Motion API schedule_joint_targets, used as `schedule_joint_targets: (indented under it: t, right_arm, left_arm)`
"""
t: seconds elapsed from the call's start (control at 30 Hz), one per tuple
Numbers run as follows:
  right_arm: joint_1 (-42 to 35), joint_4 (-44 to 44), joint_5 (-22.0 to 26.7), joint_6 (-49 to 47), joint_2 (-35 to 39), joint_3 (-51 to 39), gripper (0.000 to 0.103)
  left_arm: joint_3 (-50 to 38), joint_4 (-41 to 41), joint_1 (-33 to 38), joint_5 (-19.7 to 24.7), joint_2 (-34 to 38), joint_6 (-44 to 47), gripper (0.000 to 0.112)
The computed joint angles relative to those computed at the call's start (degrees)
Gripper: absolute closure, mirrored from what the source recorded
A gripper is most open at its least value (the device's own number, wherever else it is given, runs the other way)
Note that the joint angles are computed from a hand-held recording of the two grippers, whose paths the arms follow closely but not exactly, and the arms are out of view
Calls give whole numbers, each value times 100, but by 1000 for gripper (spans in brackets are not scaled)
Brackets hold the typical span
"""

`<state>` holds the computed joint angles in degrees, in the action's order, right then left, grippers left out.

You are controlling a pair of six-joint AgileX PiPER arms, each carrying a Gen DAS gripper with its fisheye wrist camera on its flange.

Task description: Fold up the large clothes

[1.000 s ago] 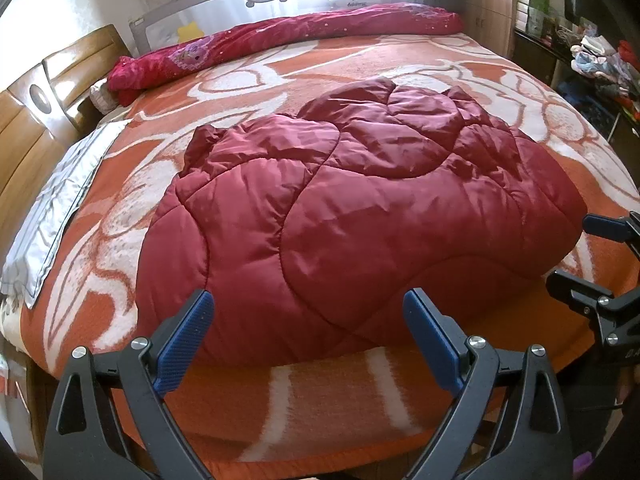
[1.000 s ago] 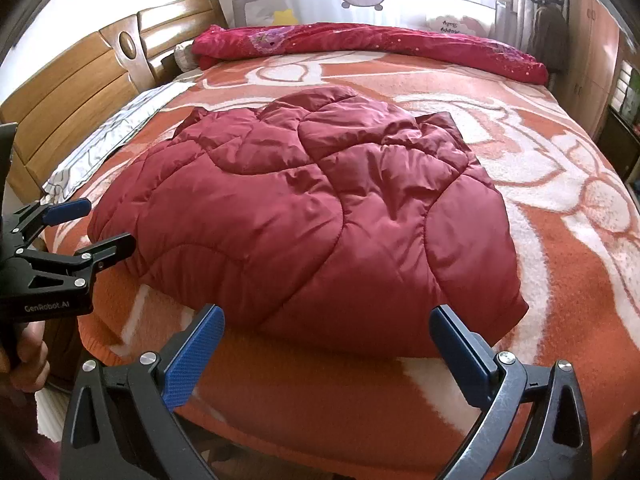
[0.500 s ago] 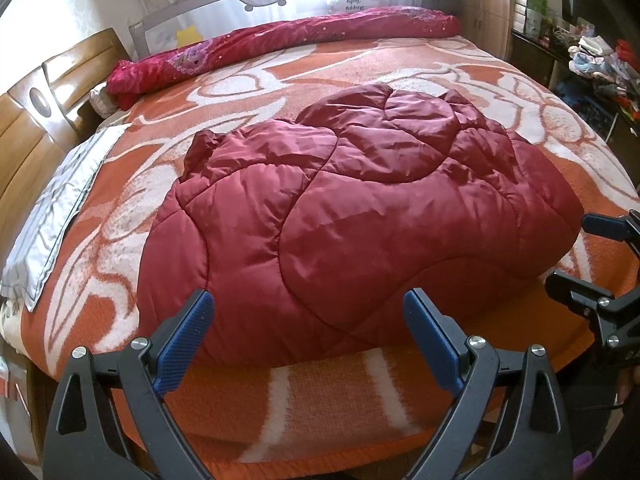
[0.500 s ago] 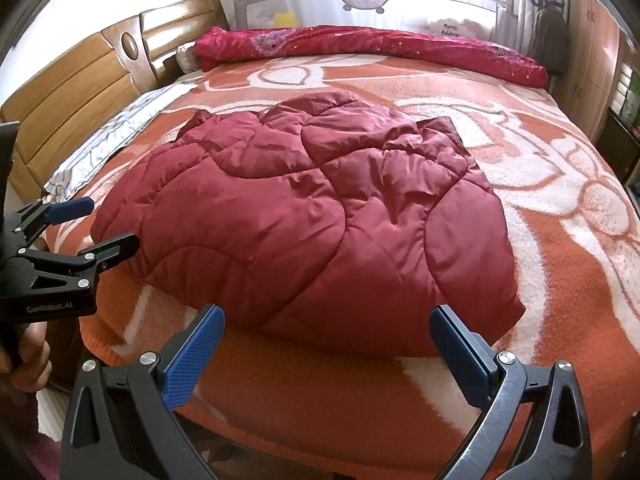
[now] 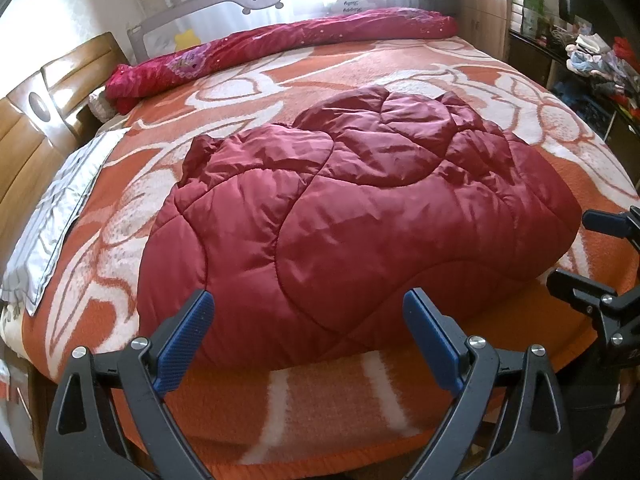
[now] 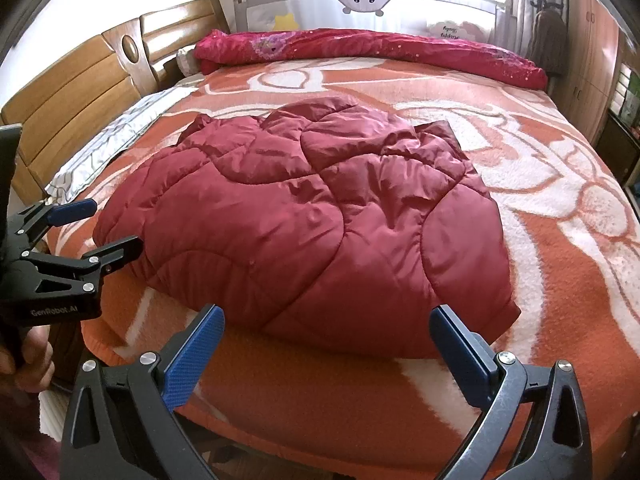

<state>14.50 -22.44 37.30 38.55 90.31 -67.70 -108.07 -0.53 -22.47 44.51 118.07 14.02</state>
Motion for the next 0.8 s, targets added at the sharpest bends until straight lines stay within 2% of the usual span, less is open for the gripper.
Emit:
schedule_joint_targets:
  t: [0.8]
  right_arm:
    - [-33, 27, -6, -28, -9, -40, 0]
  left_arm:
    - [-71, -55, -3, -36, 48, 77, 16]
